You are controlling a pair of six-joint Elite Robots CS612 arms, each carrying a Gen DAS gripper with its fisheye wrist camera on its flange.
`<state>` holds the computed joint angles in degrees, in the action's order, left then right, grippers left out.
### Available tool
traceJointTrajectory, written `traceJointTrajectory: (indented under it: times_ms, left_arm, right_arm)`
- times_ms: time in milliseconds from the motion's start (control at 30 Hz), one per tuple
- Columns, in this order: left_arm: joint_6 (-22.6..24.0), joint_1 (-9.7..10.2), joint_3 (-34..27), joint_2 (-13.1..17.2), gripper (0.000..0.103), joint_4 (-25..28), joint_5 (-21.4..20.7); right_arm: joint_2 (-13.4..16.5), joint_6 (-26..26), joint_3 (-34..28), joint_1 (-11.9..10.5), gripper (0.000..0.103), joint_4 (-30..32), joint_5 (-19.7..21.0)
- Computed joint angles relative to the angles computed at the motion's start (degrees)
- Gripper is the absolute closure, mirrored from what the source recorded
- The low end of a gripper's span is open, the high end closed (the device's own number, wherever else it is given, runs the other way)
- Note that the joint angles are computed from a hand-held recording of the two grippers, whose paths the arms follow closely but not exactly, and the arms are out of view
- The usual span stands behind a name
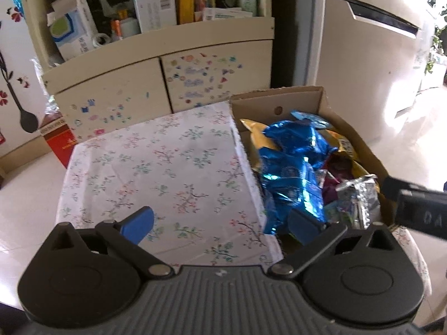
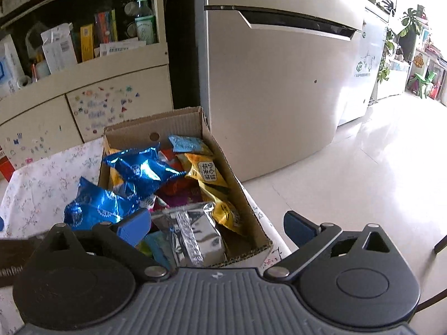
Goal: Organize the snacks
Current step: 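Withdraw both open grippers from the box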
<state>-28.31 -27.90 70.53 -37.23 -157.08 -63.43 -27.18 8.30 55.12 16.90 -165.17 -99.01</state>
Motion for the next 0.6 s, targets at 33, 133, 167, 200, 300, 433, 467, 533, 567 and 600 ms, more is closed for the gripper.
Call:
traceJointTrajectory:
  times_ms: [33, 133, 167, 200, 300, 433, 467, 533, 567, 600]
  left_arm:
    - [0.0, 0.03, -0.1, 0.0, 0.001, 0.1, 0.1]
    - [0.0, 0.08, -0.2, 0.0, 0.001, -0.2, 0.1]
    - [0.2, 0.10, -0.3, 0.0, 0.001, -0.3, 0.0]
    - [0.4, 0.06, -0.5, 0.1, 0.001, -0.1, 0.0]
    - [1.2, -0.21, -1.5, 0.5, 0.001, 1.0, 1.2]
    - [2.6, -0.54, -2.4, 1.1, 0.001, 1.8, 2.7]
    - [2.6, -0.58, -2.7, 1.2, 0.001, 2.2, 2.8]
    - [2.9, -0.65, -3.0, 1.4, 0.001, 2.3, 3.2]
    - [3.0, -0.69, -3.1, 1.5, 0.001, 2.4, 3.4]
    - [3.0, -0.73, -3.2, 1.5, 0.001, 2.6, 3.6]
  right_arm:
    - [0.0, 0.2, 0.0, 0.0, 0.000, 0.3, 0.1]
    - [0.0, 0.3, -0.2, -0.1, 0.000, 1.4, 0.5]
    - [0.0, 0.1, -0.3, -0.1, 0.000, 1.6, 0.5]
    - [0.0, 0.0, -0.3, -0.1, 0.000, 1.8, 0.5]
    - [0.2, -0.3, -0.7, 0.0, 0.000, 2.2, 0.6]
    - [0.2, -0.4, -0.7, -0.1, 0.000, 2.2, 0.9]
    - [0.2, -0.4, -0.8, -0.1, 0.000, 2.3, 0.7]
    - [0.3, -0.3, -1.0, 0.0, 0.000, 2.5, 0.5]
    - [0.4, -0.3, -1.1, -0.1, 0.000, 2.7, 0.4]
    - [0.4, -0.2, -1.2, -0.1, 0.000, 2.8, 0.5]
